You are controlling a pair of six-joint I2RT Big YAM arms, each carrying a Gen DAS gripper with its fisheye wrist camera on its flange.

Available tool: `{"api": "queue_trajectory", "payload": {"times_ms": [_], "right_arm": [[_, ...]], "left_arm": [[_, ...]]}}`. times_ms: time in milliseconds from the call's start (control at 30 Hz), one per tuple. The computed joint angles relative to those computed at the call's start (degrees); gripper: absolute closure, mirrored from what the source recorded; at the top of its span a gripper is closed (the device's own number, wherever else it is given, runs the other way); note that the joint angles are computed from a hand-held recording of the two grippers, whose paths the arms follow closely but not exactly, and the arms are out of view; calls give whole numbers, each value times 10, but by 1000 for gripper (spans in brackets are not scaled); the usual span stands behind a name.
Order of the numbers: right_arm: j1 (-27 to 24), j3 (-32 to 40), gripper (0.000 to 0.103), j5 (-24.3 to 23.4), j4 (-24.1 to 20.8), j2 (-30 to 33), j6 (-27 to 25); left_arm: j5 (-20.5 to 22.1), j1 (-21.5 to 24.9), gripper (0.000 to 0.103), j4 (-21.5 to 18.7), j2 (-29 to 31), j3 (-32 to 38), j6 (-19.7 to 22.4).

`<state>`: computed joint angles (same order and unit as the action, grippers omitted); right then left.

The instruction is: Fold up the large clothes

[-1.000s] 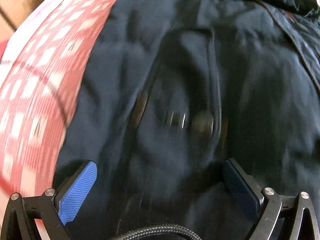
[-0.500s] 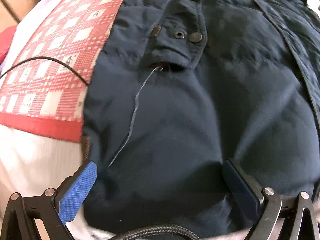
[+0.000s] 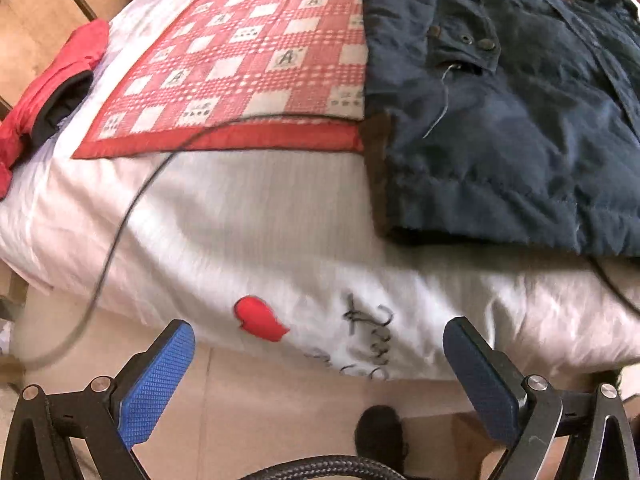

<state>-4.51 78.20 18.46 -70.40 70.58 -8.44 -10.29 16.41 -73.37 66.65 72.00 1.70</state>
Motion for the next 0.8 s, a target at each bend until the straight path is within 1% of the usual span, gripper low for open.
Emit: {"api": "queue_trajectory", "payload": {"times_ms": [33,67,133,167,233,267,367,467,567,600,633,700,733,800], "right_arm": [[11,5,0,-5,1,8,12],[33,7,0,-4,4,19,31],[57,11,0,-16,12,36,49],[64,12,0,-27,16,40,50],[82,10,0,-32,25,50,56],[87,9,0,-38,26,53,59],[100,7,0,-45,27,59,67],[109,5,0,-44,24,61,71],[114,4,0,-41,24,61,69],[116,3,0,-40,24,61,69],[116,3,0,-40,25,62,69],[118,2,0,-42,28,65,73],[119,2,0,-44,32,66,73],[123,1,0,-49,42,72,73]], "left_arm": [[-2,-5,0,8,0,-3,-2],[-6,-11,0,17,3,-5,-4],[-14,-15,0,39,8,-11,-11],[-22,-15,0,49,9,-16,-18],[-31,-7,0,60,13,-26,-27],[-33,-2,0,62,12,-31,-28],[-43,7,0,85,23,-41,-19],[-38,13,0,114,34,-41,-5],[-10,13,0,149,39,-29,-4],[-8,12,0,158,41,-24,-2],[-5,9,0,166,46,-13,-6],[17,9,0,186,55,9,-20],[11,5,0,194,66,21,-23],[3,1,0,187,97,47,-30]]}}
